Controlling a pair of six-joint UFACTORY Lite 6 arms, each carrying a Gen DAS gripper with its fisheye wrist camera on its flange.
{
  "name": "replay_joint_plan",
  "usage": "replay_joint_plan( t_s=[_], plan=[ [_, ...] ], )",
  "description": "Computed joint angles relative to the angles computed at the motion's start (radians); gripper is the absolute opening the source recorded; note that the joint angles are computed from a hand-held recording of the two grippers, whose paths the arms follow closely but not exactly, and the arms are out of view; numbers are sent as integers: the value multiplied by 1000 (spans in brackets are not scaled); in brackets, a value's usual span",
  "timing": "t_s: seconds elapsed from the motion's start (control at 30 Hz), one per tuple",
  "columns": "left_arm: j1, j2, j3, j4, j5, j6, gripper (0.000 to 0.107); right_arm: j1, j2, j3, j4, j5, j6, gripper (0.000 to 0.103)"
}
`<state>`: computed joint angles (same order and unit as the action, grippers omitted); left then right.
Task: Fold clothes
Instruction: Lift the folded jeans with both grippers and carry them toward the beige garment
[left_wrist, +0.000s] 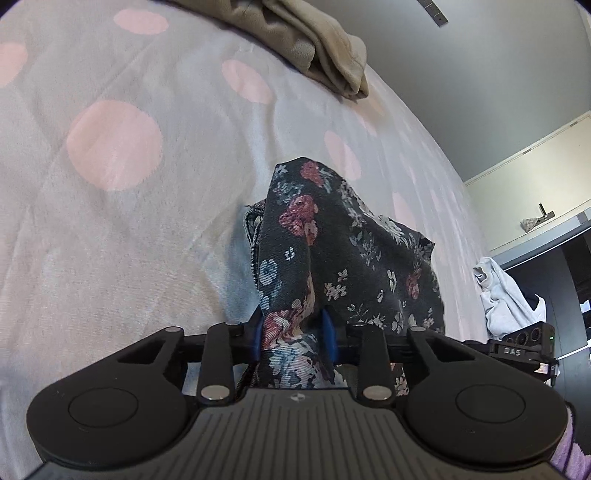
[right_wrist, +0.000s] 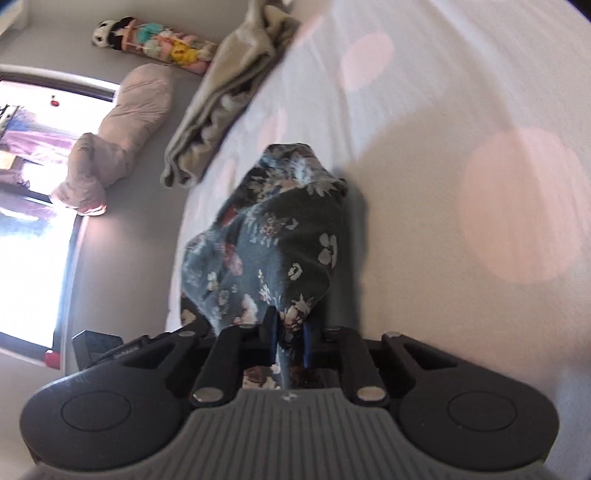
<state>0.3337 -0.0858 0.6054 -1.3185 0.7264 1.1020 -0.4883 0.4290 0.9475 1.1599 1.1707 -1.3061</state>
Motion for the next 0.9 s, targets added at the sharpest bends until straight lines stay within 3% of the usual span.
replay_joint_plan(
  t_s=[0.2, 0.33, 0.47, 0.63, 0.77, 0.9],
  plan=[
    [45, -124, -85, 4, 14, 5, 20, 30, -74, -15, -4, 19, -11, 13],
    [51, -83, -98, -45, 2, 69, 22, 54, -59, -7, -1, -16, -15, 13],
    [41, 11, 6, 93, -8, -4, 50, 64, -36, 10, -6, -42, -4, 15],
    [66, 103, 99, 194, 59, -43, 58, 77, -35, 14, -21, -91, -29, 29],
    [29, 108, 69, 141, 35, 33, 72, 48, 19, 24, -50, -121, -37, 37],
    [-3, 126, 60, 82, 21, 99, 75, 37, 73, 39, -42, -112, -32, 35]
  ],
)
